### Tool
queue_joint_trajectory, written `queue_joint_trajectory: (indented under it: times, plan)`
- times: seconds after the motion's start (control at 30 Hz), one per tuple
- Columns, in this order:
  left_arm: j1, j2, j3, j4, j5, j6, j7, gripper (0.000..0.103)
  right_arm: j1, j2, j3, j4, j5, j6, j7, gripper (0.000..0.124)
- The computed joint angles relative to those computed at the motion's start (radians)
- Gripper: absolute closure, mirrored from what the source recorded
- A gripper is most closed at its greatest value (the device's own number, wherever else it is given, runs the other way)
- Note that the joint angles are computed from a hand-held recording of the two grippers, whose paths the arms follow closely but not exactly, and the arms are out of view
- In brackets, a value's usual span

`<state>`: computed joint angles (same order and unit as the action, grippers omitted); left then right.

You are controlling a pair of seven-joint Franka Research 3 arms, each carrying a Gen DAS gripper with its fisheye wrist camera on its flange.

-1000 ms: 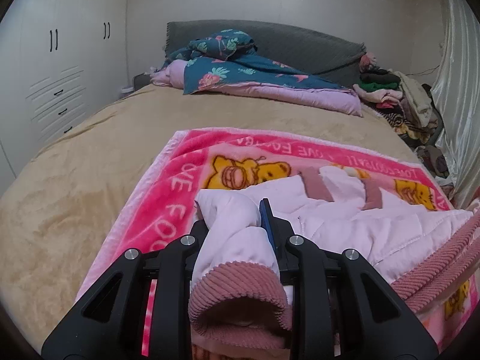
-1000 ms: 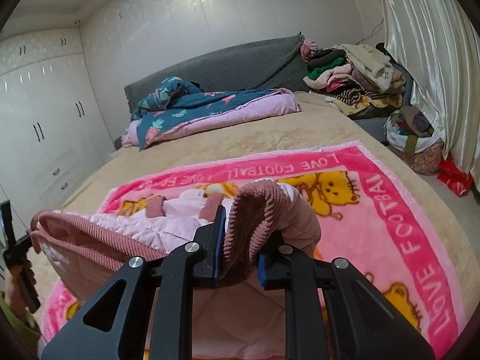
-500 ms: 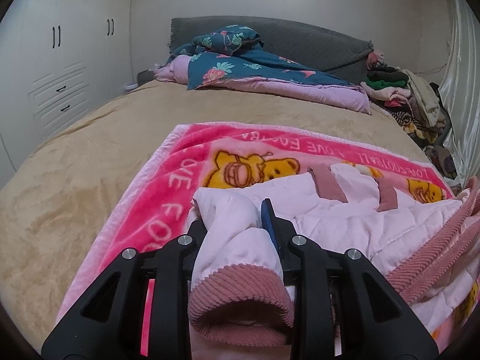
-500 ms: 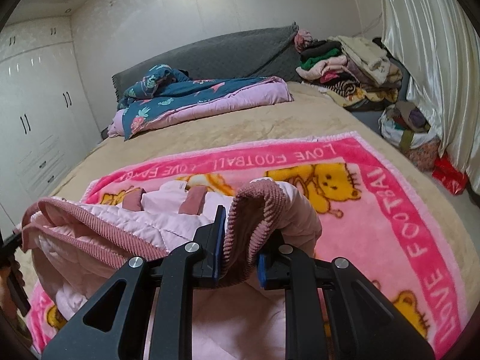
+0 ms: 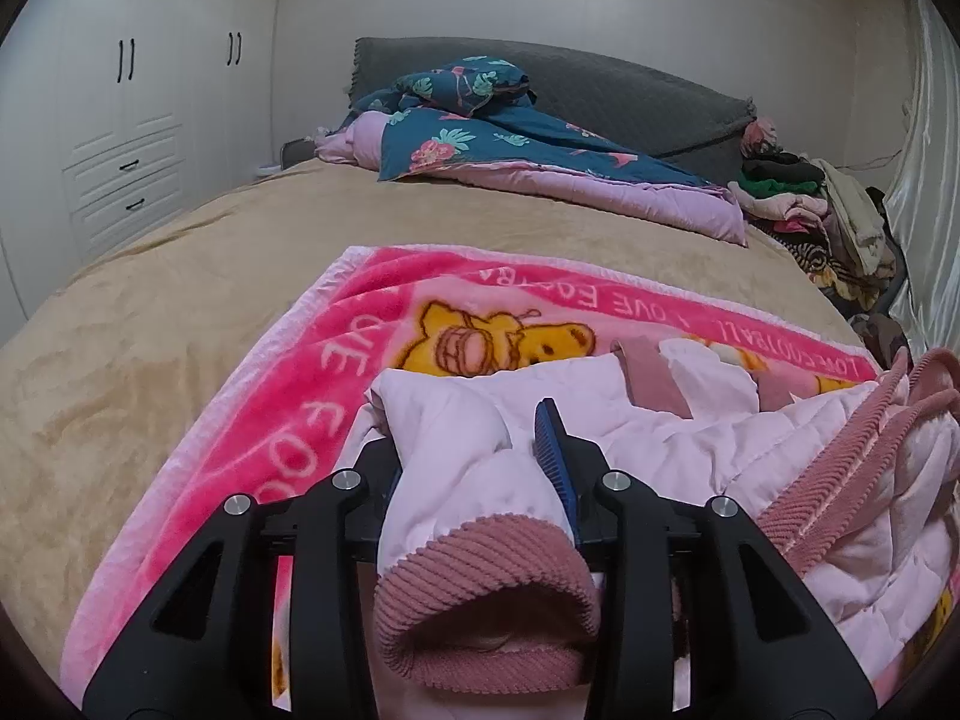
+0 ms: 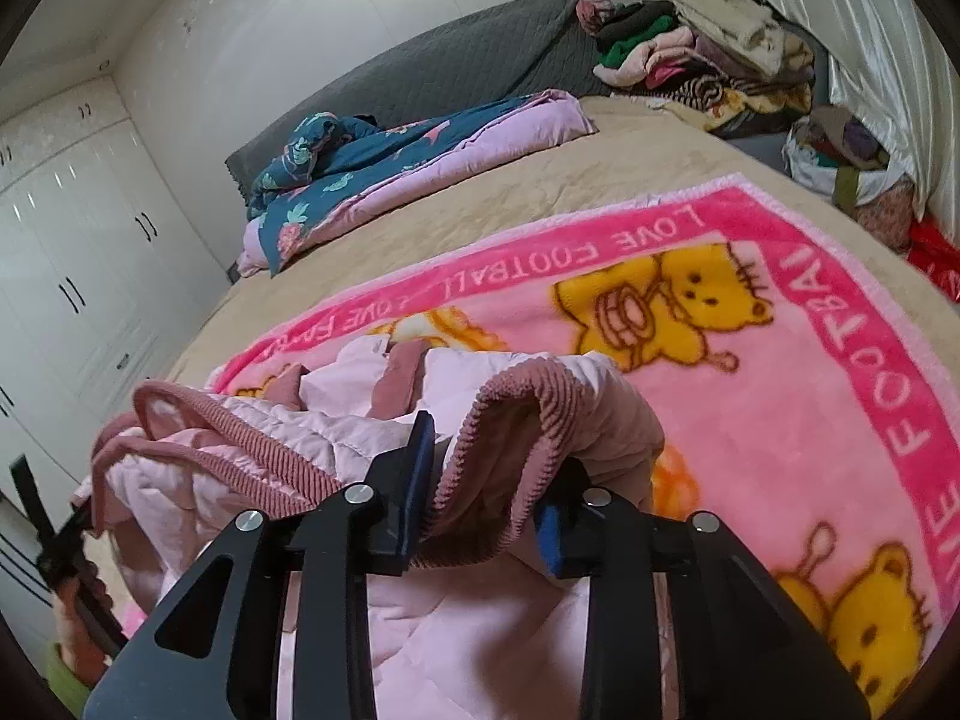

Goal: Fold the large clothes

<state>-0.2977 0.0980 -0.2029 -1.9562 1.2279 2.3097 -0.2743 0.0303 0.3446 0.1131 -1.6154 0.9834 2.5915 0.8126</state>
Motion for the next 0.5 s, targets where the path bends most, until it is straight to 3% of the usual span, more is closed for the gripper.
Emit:
queue_joint_trajectory:
  times: [0.1,0.17,0.23,0.4,0.5]
  plan:
    - [0.003,0.003,0.004,-0.001,0.004,0.014,-0.011,0.073,-0.015,0.017,-0.003,0.038,-0.004,-0.088,0.047,0.063]
    - [0.006,0.008,0.006,0.002,0.003,0.025,-0.013,0.072,-0.014,0.015,-0.005,0.043,-0.01,-0.108,0.073,0.052]
    - [0.008,0.01,0.008,0.004,0.002,0.034,-0.013,0.07,-0.007,-0.003,-0.009,0.031,-0.028,-0.118,0.093,0.028]
    - [0.019,-0.007,0.012,-0.015,0.006,0.078,-0.02,0.057,0.015,-0.09,-0.017,-0.081,-0.026,-0.036,0.018,0.025]
    - [0.02,-0.014,0.009,-0.02,0.011,0.085,-0.021,0.047,0.049,-0.131,-0.036,-0.166,-0.084,0.085,-0.02,0.025]
